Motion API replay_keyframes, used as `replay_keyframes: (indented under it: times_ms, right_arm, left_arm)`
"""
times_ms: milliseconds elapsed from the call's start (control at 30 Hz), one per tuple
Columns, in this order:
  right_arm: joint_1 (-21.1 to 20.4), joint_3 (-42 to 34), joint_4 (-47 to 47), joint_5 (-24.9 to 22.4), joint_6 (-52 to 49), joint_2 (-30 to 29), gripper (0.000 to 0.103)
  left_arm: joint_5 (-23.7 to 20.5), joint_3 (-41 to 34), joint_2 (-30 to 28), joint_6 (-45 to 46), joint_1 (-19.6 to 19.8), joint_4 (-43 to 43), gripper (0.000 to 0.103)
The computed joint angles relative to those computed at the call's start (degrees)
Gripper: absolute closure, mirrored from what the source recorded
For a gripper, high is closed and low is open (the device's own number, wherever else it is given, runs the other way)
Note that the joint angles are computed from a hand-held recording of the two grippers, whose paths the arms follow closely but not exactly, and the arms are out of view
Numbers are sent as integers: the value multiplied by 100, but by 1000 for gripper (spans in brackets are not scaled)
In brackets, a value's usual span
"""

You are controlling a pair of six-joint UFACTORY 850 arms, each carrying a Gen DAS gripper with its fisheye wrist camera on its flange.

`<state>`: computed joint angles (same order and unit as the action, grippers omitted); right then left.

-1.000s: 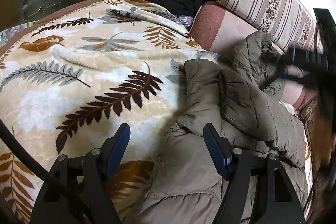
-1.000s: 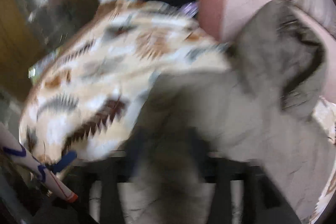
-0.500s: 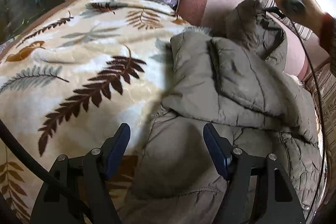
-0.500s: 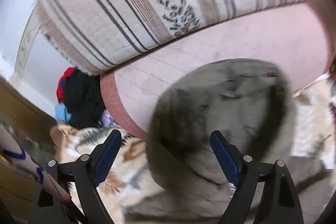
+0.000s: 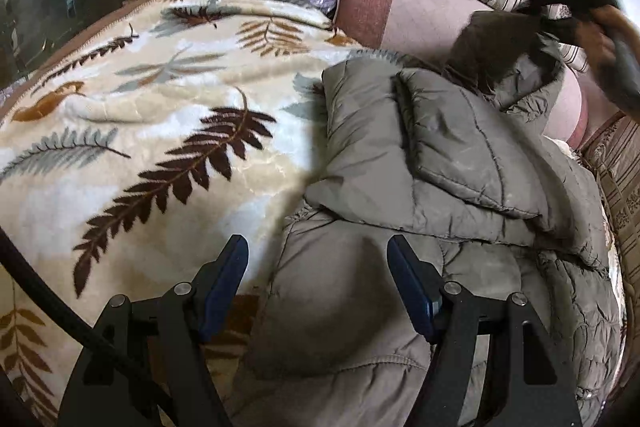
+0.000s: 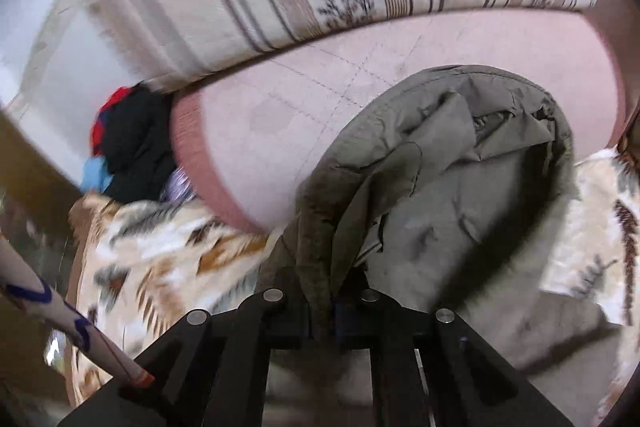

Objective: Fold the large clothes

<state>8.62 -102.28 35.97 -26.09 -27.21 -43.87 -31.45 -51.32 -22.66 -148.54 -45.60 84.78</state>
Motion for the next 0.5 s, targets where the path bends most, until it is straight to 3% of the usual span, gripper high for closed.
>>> replay_keyframes:
  times_ms: [167, 333, 433, 500]
  right_arm:
    - [-153, 2330, 1599, 499, -2577, 1711, 95]
    - [-292, 4155, 3047, 596, -4545, 2973, 96]
    - [-504, 5141, 3992, 392, -5434, 3498, 96]
    - [-630, 5530, 4166, 254, -5514, 3565, 96]
  left_arm:
    - [-40, 19, 14, 63, -22, -122, 32]
    - [-89, 84, 56, 74, -66, -223, 32]
    - [-194, 183, 135, 6, -113, -299, 32]
    - [-326, 240, 167, -84, -154, -358, 32]
